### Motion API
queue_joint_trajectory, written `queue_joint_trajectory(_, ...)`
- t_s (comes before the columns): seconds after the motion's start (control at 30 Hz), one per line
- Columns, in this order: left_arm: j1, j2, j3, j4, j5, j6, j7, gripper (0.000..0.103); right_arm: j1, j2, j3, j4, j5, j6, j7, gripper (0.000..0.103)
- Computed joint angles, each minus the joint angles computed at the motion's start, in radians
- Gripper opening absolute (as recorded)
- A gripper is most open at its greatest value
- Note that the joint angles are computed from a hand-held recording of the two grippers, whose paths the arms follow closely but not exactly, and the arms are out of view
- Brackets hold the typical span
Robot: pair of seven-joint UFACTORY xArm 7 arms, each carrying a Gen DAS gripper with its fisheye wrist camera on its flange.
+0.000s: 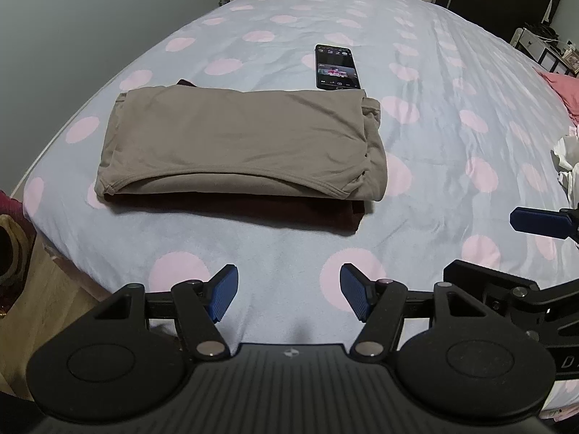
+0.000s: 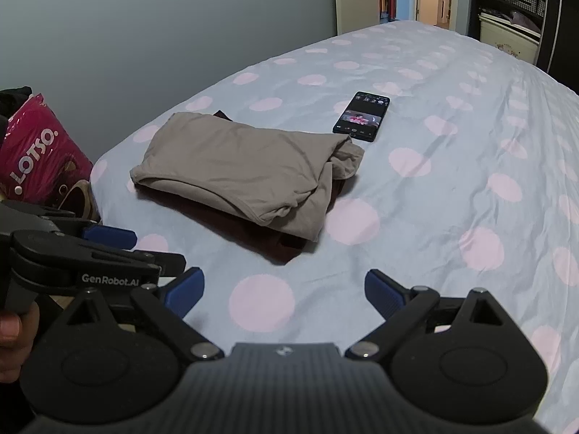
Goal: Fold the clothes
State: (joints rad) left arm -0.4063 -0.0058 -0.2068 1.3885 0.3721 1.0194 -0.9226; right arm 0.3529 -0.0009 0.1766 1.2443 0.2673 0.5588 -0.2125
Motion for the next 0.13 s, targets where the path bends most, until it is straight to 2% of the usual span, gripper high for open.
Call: queue_joint_trajectory(0.13,-0.003,0.003,-0.002,0.004,0.008,0.002,-0.001,0.061,0.001,-0.003,0.0,-0.002,-0.002,0.002,0.005,0.097)
